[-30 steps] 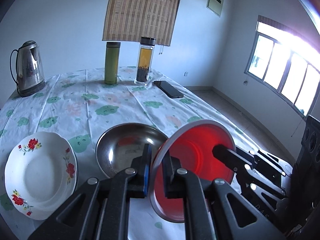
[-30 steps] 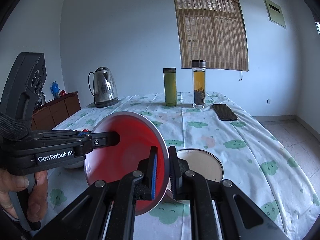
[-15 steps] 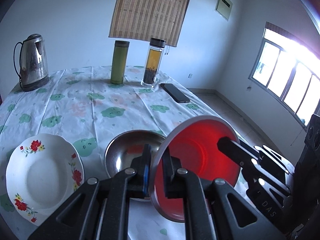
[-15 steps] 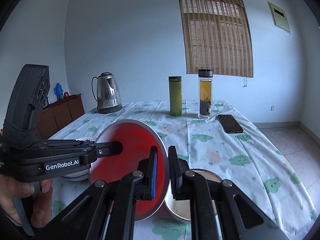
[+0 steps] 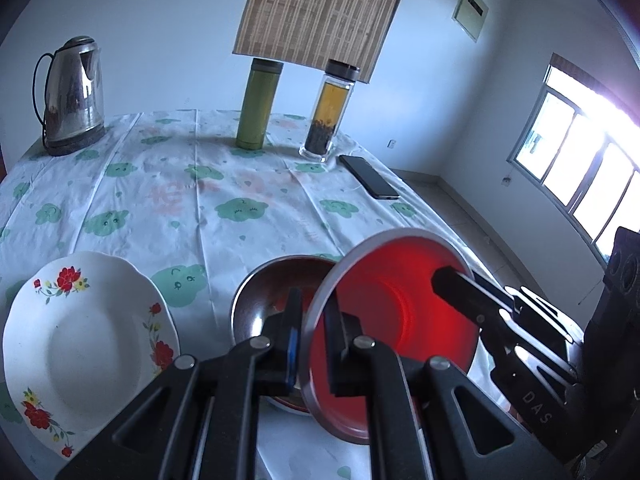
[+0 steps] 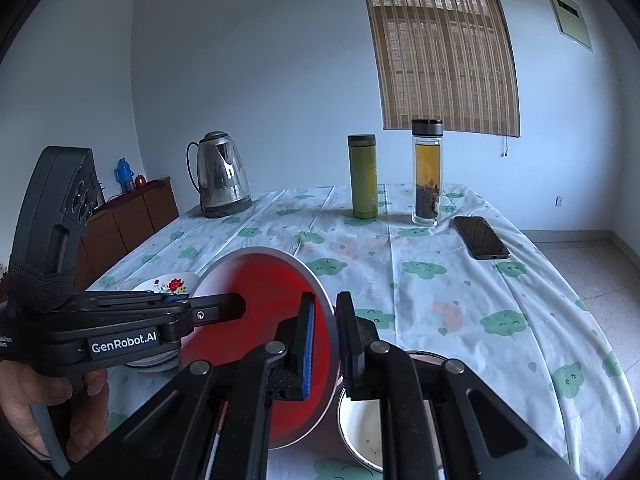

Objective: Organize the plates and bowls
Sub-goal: 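Carry the pink basin over the steel bowl and lower it with both grippers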

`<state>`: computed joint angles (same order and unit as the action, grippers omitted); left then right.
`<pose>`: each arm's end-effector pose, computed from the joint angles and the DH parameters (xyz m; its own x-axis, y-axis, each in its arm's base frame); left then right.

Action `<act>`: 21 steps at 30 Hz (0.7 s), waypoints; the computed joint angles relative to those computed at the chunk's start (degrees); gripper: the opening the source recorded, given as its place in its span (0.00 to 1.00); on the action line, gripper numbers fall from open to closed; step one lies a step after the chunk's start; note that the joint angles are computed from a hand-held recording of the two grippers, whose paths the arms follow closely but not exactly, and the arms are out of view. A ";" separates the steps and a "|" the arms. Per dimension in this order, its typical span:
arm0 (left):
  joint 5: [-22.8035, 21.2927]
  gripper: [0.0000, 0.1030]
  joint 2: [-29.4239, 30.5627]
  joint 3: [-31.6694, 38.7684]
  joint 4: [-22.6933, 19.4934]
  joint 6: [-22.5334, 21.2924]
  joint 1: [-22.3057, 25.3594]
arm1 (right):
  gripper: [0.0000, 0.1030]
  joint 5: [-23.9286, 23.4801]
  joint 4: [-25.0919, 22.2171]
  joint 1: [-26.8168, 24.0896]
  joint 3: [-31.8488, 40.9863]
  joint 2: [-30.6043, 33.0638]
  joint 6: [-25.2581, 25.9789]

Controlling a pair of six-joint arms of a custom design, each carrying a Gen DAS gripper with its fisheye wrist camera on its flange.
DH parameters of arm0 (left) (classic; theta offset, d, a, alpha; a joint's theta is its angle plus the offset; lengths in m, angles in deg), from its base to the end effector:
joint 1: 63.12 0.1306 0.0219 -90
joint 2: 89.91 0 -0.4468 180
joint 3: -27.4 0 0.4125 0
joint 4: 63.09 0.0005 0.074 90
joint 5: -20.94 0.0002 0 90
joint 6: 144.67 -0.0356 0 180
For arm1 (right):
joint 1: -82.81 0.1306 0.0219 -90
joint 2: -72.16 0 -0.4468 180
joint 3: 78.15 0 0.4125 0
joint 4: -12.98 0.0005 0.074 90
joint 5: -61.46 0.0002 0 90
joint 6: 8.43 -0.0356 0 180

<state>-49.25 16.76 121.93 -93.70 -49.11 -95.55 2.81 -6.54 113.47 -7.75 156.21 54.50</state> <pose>0.5268 -0.3496 0.3988 -0.6395 0.2983 -0.7086 0.6557 0.6928 -0.3001 0.4086 0.2201 0.4204 -0.4468 0.1869 -0.8749 0.1600 0.9789 0.1275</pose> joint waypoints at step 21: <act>0.29 0.07 2.20 1.41 -1.93 0.24 0.60 | 0.12 -4.70 -2.64 -2.77 2.37 3.55 -1.27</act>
<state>-48.95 18.96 123.34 -95.63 -48.87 -94.96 -1.89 -9.18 110.71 -5.38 159.76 53.23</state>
